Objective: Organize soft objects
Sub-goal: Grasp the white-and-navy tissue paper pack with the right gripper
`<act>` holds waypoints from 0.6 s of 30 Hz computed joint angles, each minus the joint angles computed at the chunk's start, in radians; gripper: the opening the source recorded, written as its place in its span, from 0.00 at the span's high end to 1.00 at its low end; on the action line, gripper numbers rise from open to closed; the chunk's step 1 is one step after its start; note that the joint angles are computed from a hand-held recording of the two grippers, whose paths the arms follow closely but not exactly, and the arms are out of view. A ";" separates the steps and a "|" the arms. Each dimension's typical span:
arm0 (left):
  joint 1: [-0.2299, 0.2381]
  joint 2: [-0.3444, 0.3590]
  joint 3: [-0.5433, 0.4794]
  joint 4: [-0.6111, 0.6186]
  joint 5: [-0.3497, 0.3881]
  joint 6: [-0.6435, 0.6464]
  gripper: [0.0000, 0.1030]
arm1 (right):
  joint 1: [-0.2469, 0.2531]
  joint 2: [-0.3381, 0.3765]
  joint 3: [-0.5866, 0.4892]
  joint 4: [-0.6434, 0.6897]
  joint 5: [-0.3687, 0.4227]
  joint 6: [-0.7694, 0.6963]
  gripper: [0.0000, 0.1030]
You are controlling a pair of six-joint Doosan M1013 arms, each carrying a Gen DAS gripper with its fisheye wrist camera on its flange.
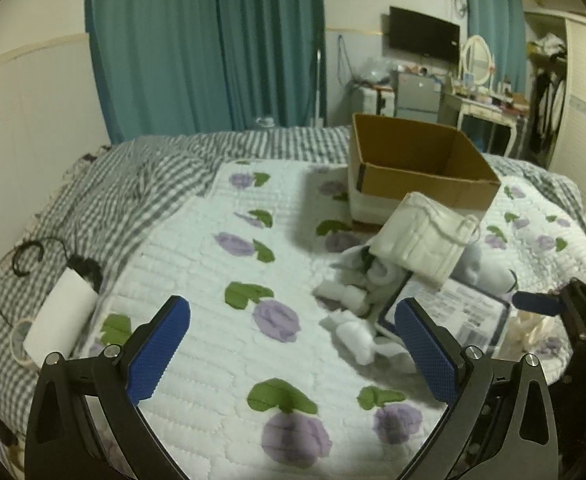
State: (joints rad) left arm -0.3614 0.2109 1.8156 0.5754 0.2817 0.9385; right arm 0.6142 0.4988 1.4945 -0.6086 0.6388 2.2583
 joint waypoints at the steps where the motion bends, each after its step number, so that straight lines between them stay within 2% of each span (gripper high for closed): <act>1: 0.002 0.003 -0.003 -0.014 0.002 0.013 0.00 | -0.003 0.008 -0.007 0.011 0.006 -0.024 0.00; 4: 0.004 0.014 -0.014 -0.052 0.014 0.054 0.00 | -0.023 0.033 -0.030 0.104 0.011 -0.117 0.00; 6: 0.003 0.022 -0.019 -0.057 0.024 0.067 0.00 | -0.029 0.050 -0.043 0.112 0.031 -0.120 0.01; 7: 0.001 0.025 -0.021 -0.063 0.031 0.078 0.00 | -0.029 0.054 -0.045 0.105 0.040 -0.112 0.03; 8: 0.000 0.027 -0.023 -0.062 0.038 0.080 0.00 | -0.029 0.053 -0.040 0.095 0.042 -0.097 0.12; 12: -0.009 0.035 -0.030 -0.071 0.069 0.085 0.00 | -0.031 0.000 0.015 0.063 -0.004 -0.012 0.20; 18: -0.030 0.028 -0.027 -0.101 0.068 0.169 0.00 | -0.017 -0.105 0.106 -0.070 0.012 0.184 0.22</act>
